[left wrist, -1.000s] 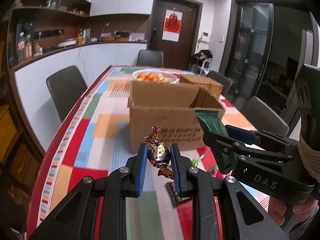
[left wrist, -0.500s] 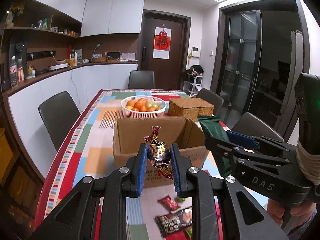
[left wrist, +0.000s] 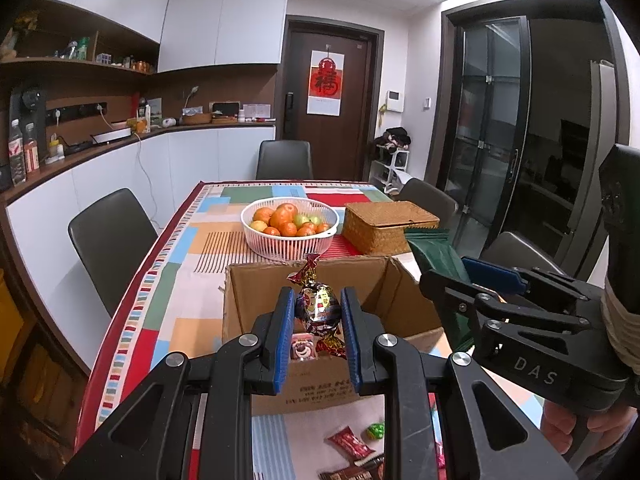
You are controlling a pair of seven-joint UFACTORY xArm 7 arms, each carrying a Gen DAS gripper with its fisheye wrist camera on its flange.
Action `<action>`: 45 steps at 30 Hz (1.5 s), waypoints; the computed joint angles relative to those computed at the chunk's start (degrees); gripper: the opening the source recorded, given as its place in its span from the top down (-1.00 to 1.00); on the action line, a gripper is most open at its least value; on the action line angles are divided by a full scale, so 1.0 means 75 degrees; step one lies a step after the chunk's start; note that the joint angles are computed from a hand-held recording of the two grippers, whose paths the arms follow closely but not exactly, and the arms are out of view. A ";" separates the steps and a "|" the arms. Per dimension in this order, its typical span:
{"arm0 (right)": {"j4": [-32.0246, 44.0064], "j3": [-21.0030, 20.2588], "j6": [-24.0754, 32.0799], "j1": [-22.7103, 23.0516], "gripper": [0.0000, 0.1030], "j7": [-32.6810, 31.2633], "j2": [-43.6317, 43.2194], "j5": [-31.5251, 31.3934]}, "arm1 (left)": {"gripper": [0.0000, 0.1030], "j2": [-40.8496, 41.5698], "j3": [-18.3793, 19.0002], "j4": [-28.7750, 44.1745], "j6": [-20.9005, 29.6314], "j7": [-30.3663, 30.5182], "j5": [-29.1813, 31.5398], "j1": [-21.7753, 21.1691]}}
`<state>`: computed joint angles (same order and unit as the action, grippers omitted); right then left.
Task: Organize snacks
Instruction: 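Carry both items over the cardboard box and open both tools to drop them, then move both tools back from the box toward the remaining snacks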
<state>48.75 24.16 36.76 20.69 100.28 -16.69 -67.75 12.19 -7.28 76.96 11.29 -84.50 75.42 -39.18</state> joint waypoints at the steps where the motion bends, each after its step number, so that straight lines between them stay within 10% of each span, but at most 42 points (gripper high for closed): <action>1: 0.0038 -0.0021 -0.0013 -0.0025 0.13 -0.0031 0.0051 -0.0035 | 0.54 0.0123 -0.0020 0.0115 -0.0010 0.0187 -0.0158 0.0042; 19: 0.0784 -0.1051 -0.0863 -0.0153 0.13 -0.0571 0.1419 -0.0152 | 0.54 0.1879 0.0182 0.1727 0.0074 0.3838 -0.3732 -0.0046; 24: 0.0880 -0.1338 -0.1064 -0.0086 0.09 -0.0770 0.1729 0.0035 | 0.06 0.1997 0.0951 0.1949 0.0413 0.3831 -0.3820 -0.0760; 29: 0.0464 -0.1357 -0.1047 -0.0060 -0.11 -0.0462 0.1382 0.0036 | 0.04 0.1543 0.1655 0.1426 0.0360 0.2904 -0.2822 -0.1476; 45: -0.1278 0.0051 -0.0367 -0.0129 -0.11 -0.0248 -0.0925 0.0888 | 0.04 0.0104 0.0193 -0.0376 0.0515 0.1423 -0.1396 -0.0922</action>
<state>39.17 24.54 34.00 19.73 98.42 -23.63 -61.09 12.97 -5.83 74.14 15.15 -73.83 64.95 -46.10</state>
